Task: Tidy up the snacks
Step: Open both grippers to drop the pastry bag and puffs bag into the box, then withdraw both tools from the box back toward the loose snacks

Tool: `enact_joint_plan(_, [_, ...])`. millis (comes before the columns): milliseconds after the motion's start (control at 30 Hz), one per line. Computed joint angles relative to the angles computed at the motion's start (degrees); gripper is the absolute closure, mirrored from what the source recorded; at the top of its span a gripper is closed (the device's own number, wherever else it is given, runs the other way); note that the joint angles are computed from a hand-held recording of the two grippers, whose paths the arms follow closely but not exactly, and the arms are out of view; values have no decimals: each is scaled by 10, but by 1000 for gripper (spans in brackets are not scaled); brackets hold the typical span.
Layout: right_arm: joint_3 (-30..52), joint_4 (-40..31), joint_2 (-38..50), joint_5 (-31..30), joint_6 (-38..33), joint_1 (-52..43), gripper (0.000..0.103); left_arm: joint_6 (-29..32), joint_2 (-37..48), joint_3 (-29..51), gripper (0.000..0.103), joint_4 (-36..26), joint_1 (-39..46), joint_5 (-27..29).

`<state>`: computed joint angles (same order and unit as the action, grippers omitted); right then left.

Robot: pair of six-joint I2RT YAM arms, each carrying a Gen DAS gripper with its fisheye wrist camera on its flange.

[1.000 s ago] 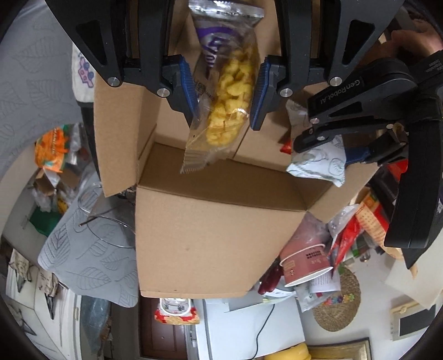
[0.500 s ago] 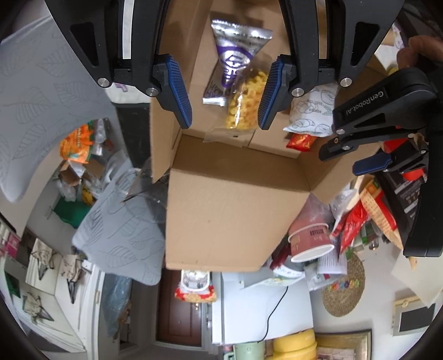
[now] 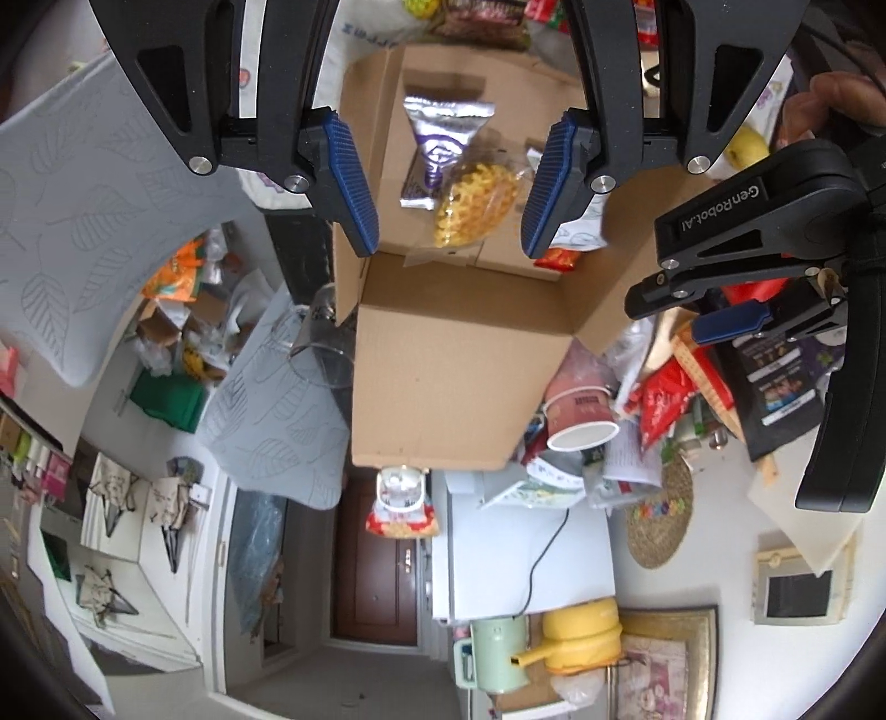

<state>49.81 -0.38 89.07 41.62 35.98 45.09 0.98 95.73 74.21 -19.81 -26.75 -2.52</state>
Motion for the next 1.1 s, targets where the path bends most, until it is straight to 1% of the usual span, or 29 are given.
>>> enact_joint_plan(367, [-23,-42,-52,106,48,118,48,3,-159,-114,48,0,8,20])
enact_joint_plan(433, [-36,-38,-66,125,54,140,41,0,-190,-135,48,-2,8,17])
enact_joint_plan(467, [-43,-31,-72,136,56,152,34,-2,-206,-146,48,-2,8,15])
enact_joint_plan(533, [-49,-35,-78,166,66,181,33,-4,-238,-166,44,-5,8,14])
enact_joint_plan(567, [-47,-48,-80,180,75,195,33,-4,-259,-180,36,-6,7,12])
enact_joint_plan(600, [-45,-62,-80,193,86,208,33,-4,-274,-191,28,-4,4,9])
enact_joint_plan(633, [-43,-75,-81,206,100,223,33,-4,-296,-207,28,1,1,3])
enact_joint_plan(700, [-43,-95,-82,223,124,244,28,-3,-330,-227,28,-3,-2,-2])
enact_joint_plan(833, [-33,-157,-77,254,195,289,27,-3,-389,-256,28,-30,-1,11])
enact_joint_plan(900, [-29,-189,-73,268,232,312,23,-3,-420,-271,28,-41,0,15])
enact_joint_plan(1000, [-18,-241,-56,288,296,344,23,-3,-464,-294,28,-57,-3,18])
enact_joint_plan(1100, [-7,-283,-34,294,357,366,23,-3,-499,-314,28,-72,-11,18])
